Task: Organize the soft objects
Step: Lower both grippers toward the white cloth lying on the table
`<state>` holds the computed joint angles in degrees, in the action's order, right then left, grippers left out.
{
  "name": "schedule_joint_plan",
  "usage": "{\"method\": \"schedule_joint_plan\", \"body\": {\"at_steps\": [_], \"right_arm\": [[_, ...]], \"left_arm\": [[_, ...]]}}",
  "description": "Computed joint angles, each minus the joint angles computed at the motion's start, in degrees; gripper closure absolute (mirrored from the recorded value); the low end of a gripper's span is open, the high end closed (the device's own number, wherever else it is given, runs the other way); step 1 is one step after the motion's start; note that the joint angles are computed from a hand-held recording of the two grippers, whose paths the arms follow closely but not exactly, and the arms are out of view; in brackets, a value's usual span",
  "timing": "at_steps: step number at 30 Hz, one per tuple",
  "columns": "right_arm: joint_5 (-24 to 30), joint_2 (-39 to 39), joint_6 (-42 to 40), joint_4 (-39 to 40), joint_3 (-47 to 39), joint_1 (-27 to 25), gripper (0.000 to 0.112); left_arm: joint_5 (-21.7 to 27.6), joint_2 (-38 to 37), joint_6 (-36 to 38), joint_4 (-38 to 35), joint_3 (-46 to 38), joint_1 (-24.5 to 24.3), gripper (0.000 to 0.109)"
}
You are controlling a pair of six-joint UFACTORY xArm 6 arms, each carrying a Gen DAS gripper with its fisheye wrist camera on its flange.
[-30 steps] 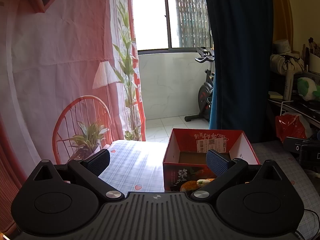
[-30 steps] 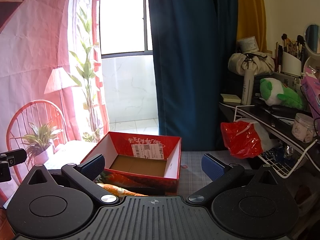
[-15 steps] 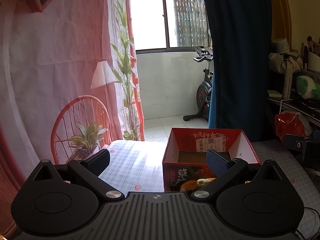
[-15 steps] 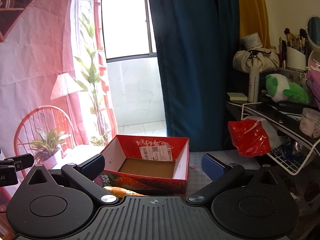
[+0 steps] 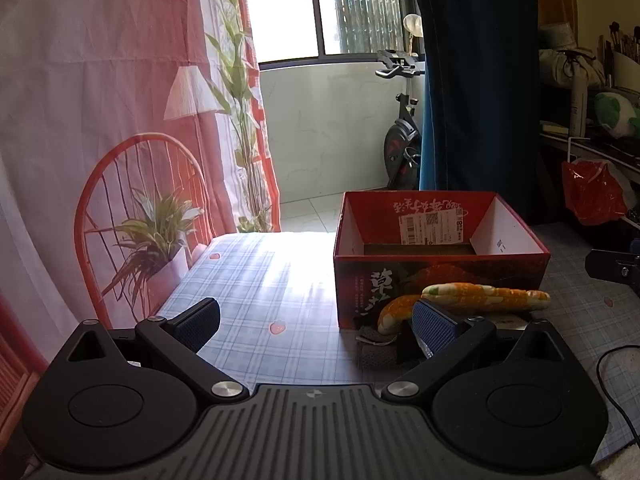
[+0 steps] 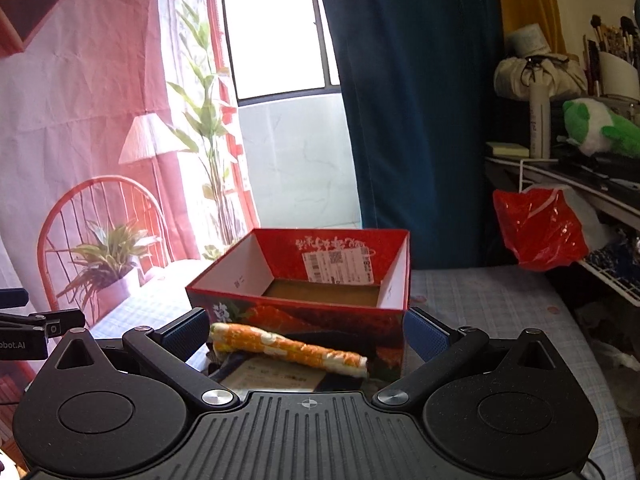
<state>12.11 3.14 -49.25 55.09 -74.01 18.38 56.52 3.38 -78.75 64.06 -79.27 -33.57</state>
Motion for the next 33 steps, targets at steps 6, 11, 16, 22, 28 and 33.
{"method": "schedule_joint_plan", "body": {"at_steps": [6, 11, 16, 22, 28, 33], "right_arm": [[-1.5, 1.6, -0.7, 0.0, 3.1, 0.9, 0.01], [-1.9, 2.5, -1.6, -1.0, 5.4, 1.8, 0.01], [3.2, 3.5, 1.7, -1.8, 4.9, 0.5, 0.01], [10.0, 4.3, 4.5, -2.5, 4.0, -1.2, 0.01], [10.6, 5.2, 18.0, -19.5, 4.0, -0.4, 0.01], [11.2, 4.8, 26.5, -27.7, 5.2, -1.2, 0.01]], "left_arm": [[-4.8, -0.7, 0.3, -3.5, 4.8, 3.0, 0.006], [-7.2, -0.9, -1.1, -5.5, 7.7, 4.7, 0.006], [-10.5, -1.3, -2.3, -8.3, 10.4, 6.4, 0.006], [-13.0, -1.9, -2.9, -10.4, 13.3, 7.9, 0.006], [-17.6, -1.4, -1.6, -13.9, 15.0, 8.9, 0.006], [-22.9, 0.4, 3.0, -17.2, 14.6, 9.8, 0.012]]}}
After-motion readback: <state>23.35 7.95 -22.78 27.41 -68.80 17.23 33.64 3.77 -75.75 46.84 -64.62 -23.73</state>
